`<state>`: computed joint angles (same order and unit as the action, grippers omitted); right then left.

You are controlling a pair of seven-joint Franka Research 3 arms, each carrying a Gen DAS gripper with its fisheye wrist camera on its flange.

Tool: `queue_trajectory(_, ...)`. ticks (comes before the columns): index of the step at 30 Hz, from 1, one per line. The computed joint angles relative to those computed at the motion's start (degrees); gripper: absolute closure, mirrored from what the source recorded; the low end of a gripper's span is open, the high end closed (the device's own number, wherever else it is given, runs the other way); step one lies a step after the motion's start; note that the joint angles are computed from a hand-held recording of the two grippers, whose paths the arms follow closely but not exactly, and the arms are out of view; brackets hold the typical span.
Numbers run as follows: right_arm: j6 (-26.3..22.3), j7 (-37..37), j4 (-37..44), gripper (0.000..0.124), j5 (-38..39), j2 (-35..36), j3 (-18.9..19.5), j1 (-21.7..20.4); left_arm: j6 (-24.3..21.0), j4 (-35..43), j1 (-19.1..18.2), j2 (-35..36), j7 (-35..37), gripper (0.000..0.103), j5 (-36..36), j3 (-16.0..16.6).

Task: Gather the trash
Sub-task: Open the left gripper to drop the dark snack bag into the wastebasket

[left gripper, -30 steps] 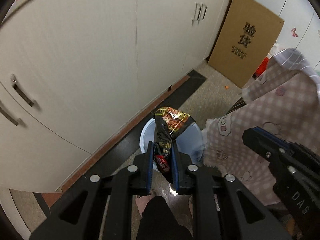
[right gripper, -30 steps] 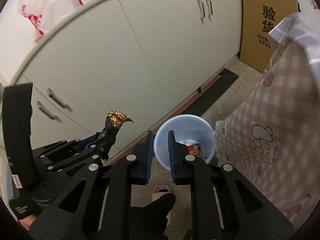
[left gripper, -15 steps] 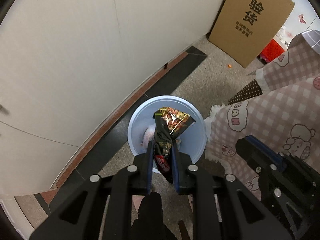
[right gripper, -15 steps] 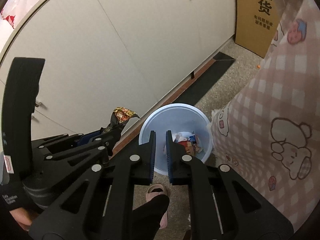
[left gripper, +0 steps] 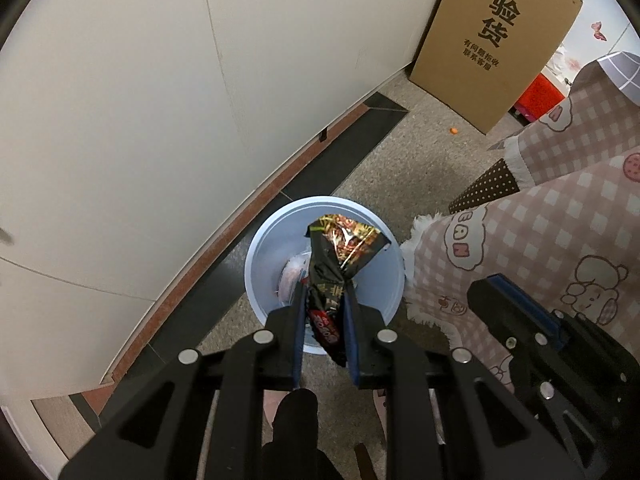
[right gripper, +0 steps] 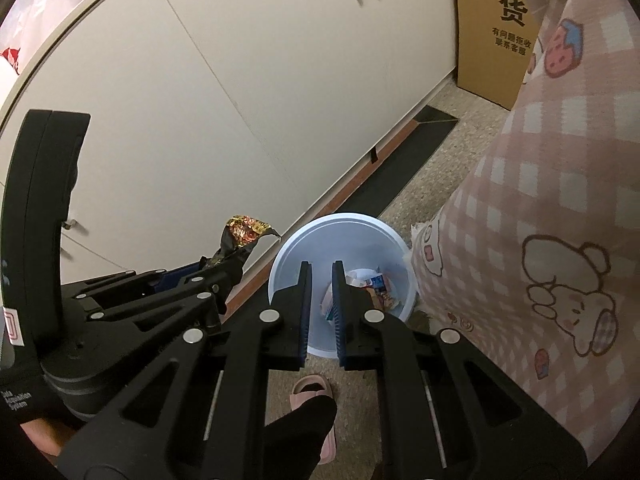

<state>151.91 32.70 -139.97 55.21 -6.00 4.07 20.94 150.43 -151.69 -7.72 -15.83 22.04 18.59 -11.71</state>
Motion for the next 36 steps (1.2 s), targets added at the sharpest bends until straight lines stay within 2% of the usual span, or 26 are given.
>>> queue_trajectory(3,0.11,0.86,-0.30,0.110,-0.47,-0.46,-0.10,-0.16,-0.13,0.40,0.19,0.17,0.02,0.086,0.41,0.00)
queue_trajectory(5,0.47,1.10,-0.53,0.095,-0.55,-0.64,-0.21,-0.24,-0.19,0.61,0.23,0.38,0.03,0.085,0.51,0.03)
queue_trajectory(11,2.04,1.62,-0.64,0.079,-0.30,-0.56,-0.50,-0.43,-0.34,0.79,0.46,0.46,-0.32,0.085,0.82,0.08)
queue_trajectory(30,1.92,2.46,0.13,0.072,-0.07,-0.17,-0.86,-1.11,-0.07,2.26,2.15,0.85,-1.43,0.081,4.46,-0.10)
queue_trajectory(31,1.75,2.60,0.41,0.072,-0.20,0.05,-0.88,-1.20,-0.24,2.33,2.45,0.71,-2.28,0.078,5.42,-0.45)
queue_trajectory(33,1.82,2.91,0.55,0.072,-0.27,0.17,-0.79,-1.29,-0.88,2.40,3.19,0.27,-4.77,0.066,7.86,-1.28)
queue_trajectory(35,1.66,3.36,0.92,0.072,-0.46,0.54,-0.80,-1.45,-1.70,2.34,3.67,-0.32,-7.14,0.045,10.05,-1.82)
queue_trajectory(36,1.36,3.55,1.05,0.072,-0.52,0.60,-0.85,-1.58,-1.47,2.06,3.61,-0.68,-7.54,0.043,10.44,-1.64)
